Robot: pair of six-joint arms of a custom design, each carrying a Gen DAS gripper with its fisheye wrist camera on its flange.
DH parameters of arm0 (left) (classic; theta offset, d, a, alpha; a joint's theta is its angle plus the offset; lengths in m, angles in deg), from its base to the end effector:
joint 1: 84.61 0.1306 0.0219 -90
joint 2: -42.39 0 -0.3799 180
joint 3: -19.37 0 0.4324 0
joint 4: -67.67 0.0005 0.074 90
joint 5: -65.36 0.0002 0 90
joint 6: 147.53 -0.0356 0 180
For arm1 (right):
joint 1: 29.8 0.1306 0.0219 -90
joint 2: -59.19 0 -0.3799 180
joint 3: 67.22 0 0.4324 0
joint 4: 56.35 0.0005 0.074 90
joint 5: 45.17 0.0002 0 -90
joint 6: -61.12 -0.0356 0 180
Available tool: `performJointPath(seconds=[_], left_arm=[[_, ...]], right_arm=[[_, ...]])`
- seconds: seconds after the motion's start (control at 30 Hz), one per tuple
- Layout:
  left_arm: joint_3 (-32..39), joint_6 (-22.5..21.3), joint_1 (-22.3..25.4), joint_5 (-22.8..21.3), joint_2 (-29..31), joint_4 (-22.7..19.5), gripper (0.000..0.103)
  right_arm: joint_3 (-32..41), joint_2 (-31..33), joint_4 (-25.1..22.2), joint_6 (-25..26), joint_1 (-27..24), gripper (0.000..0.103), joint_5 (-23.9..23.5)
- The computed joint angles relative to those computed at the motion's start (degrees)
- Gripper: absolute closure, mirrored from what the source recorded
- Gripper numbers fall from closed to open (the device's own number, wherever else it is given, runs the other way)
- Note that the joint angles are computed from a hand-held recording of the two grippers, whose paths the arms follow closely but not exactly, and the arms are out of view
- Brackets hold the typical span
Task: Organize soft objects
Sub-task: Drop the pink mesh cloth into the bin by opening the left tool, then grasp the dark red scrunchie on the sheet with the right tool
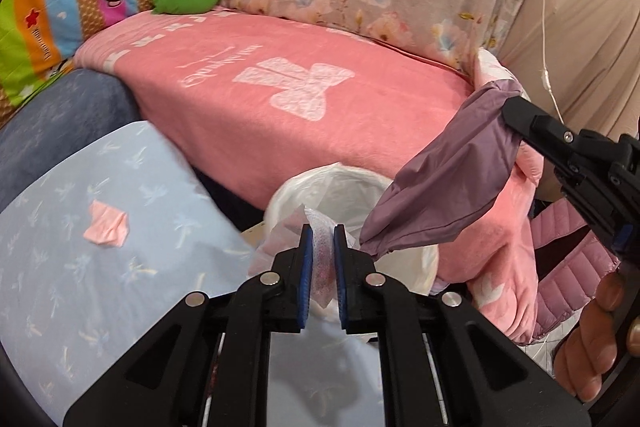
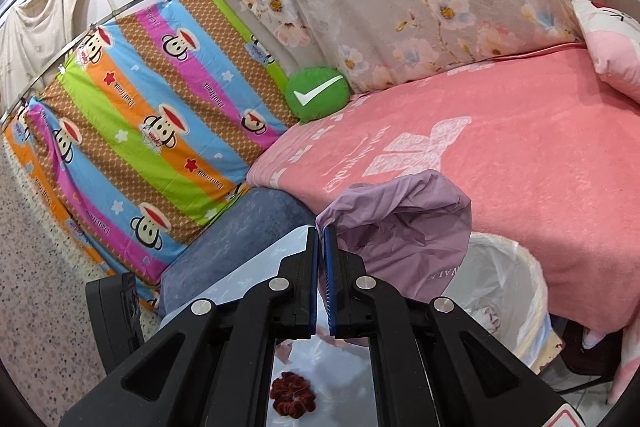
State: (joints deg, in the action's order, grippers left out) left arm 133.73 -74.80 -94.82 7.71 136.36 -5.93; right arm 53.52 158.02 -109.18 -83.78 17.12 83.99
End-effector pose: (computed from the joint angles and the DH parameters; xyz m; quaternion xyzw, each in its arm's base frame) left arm 0.5040 -0.1106 0.5768 0.3019 0.8644 -0.2452 0.3188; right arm 0.4050 0.3995 0.6150 0.2219 0.8062 0.1767 0.5192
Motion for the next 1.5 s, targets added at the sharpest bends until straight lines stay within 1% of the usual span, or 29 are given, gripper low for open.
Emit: performJointPath(seconds=[0.07, 0.2, 0.23, 0.3, 0.37, 0.4, 0.43, 0.5, 0.67, 0.97, 1.13, 1.23, 1.5], left_arm=[[0.2, -0.2, -1.4, -0.1, 0.3, 0.1, 0.093], [1.1, 0.0, -3.8, -0.1, 1.5, -0.5, 0.091], [1.2, 0.4, -4.2, -0.2, 1.7, -0.4, 0.091], [2.2, 0.7, -4.9, -0.3, 2.5, -1.2, 0.089], [2.5, 1.3, -5.4, -0.7, 2.7, -1.0, 0.078], [2.3, 1.7, -5.5, -1.0, 2.5, -0.5, 0.066], [2.1, 2.1, -5.6, -1.3, 2.3, 0.2, 0.057], [1.3, 2.5, -5.8, -1.7, 1.5, 1.7, 0.053], [0.4, 2.2, -5.5, -3.3, 1.1, 2.5, 0.053], [-2.4, 2.1, -3.6, -4.9, -0.5, 2.7, 0.053], [-3.9, 2.6, -1.8, -6.1, -1.2, 2.2, 0.053], [-5.0, 2.8, -0.3, -7.1, -1.7, 2.7, 0.053], [-7.5, 3.4, 4.4, -10.6, -2.5, 3.6, 0.053]], right_arm=[[-1.1, -1.0, -0.7, -0.5, -0.5, 0.098, 0.6], [-2.0, -2.1, -3.8, -2.4, -1.9, 0.098, -0.3], [-2.6, -2.5, -4.7, -3.5, -2.3, 0.096, -0.9], [-3.1, -3.1, -5.0, -3.6, -2.7, 0.093, -1.1], [-4.3, -3.9, -4.8, -3.9, -3.1, 0.091, -0.8], [-5.0, -4.2, -4.2, -3.8, -3.2, 0.091, -0.4], [-5.6, -4.6, -4.0, -3.6, -3.6, 0.09, -0.7], [-6.1, -4.8, -3.6, -3.5, -3.9, 0.089, -1.0], [-7.6, -5.4, -2.9, -3.4, -4.6, 0.088, -2.5], [-6.5, -4.1, -3.4, -2.6, -4.0, 0.087, -5.2], [-4.7, -2.2, -4.2, -2.1, -3.0, 0.086, -6.3], [-3.2, -0.6, -5.1, -1.6, -2.2, 0.082, -7.2], [1.9, 4.8, -6.6, -0.2, -0.7, 0.082, -11.3]])
